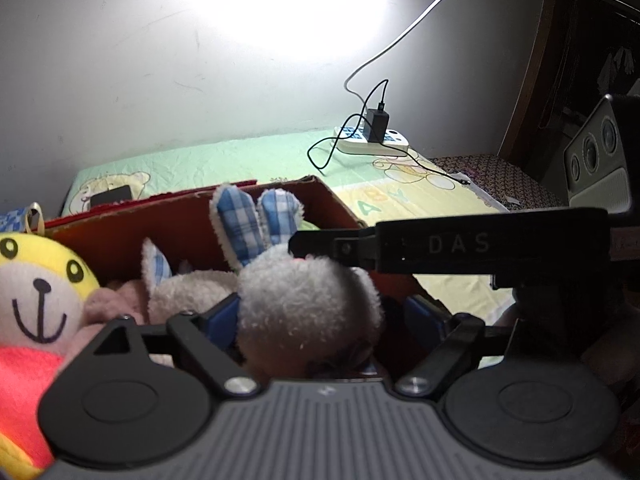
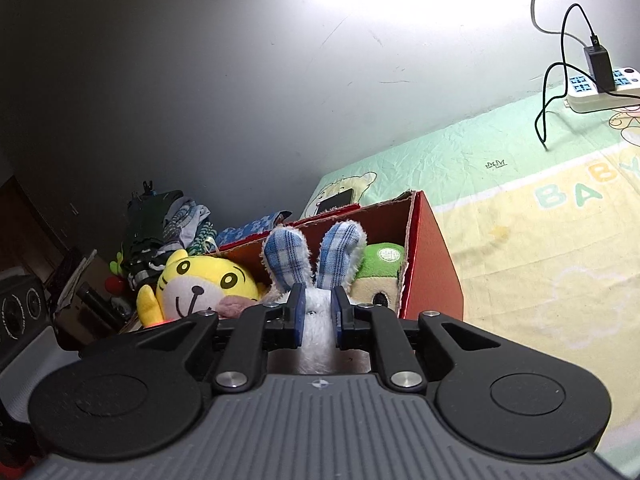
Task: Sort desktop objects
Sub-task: 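Lower the bunny into the red box and open the right tool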
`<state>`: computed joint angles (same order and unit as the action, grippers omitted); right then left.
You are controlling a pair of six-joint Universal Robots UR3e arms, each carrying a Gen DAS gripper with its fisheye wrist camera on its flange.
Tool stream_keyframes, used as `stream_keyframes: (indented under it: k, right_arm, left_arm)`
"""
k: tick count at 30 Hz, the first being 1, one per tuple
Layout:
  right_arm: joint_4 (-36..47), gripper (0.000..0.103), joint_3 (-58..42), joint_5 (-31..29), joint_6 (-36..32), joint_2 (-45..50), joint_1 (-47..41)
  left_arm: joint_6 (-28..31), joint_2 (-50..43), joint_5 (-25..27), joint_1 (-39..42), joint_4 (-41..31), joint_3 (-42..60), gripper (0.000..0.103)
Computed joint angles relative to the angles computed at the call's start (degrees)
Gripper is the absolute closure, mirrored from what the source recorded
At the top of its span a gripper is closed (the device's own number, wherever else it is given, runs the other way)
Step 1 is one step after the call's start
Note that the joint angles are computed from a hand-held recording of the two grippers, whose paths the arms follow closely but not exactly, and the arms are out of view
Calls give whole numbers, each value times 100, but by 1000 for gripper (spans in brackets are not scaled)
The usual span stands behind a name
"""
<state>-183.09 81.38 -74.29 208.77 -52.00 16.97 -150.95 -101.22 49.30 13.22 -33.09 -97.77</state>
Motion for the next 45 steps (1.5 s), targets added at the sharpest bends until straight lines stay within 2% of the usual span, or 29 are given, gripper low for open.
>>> stream_keyframes:
  k: [6, 8, 12, 14, 16, 18, 26, 29, 36, 39, 42, 45]
  right_arm:
    - [225, 89, -298, -54, 56, 121, 42]
    - [356, 89, -158, 57, -39, -51, 4]
    - [393, 85, 100, 16, -201, -247, 5]
    - [449, 81, 91, 45, -131, -267, -24]
    - [514, 71, 83, 4, -107, -316, -13]
    - [613, 66, 76, -71, -127, -377, 17]
    - [1082, 65, -174, -149, 197, -478, 67]
    - [1282, 65, -250, -198, 303, -522, 101]
    - [1878, 65, -539, -755, 285, -640, 344]
    - [2090, 56, -583, -1011, 223, -750, 452]
    - [2221, 38, -637, -1489, 79, -831, 659]
    - [2408, 36, -710, -1855, -4, -884, 810]
  left_arm:
    - [59, 138, -104, 139, -576, 152, 15]
    - [109, 209, -219, 235, -881, 194, 11]
    - [-78, 62, 26, 196, -1459, 607, 10]
    - [-182, 47, 104, 180, -1622, 770, 10]
    - [-293, 89, 210, 163, -1632, 847, 10]
    - [-419, 96, 378, 134, -1661, 967, 7]
    - [-789, -95, 1198, -131, -2454, 1964, 4]
    - [-901, -6, 1397, -171, -2541, 1997, 4]
    - [-1156, 70, 1735, -228, -2782, 2133, 3]
    - [-1268, 108, 1854, -248, -2889, 2144, 4]
    - [-1366, 220, 2078, -342, -2721, 1983, 4]
    - [-1455, 346, 2314, -447, -2498, 1790, 4]
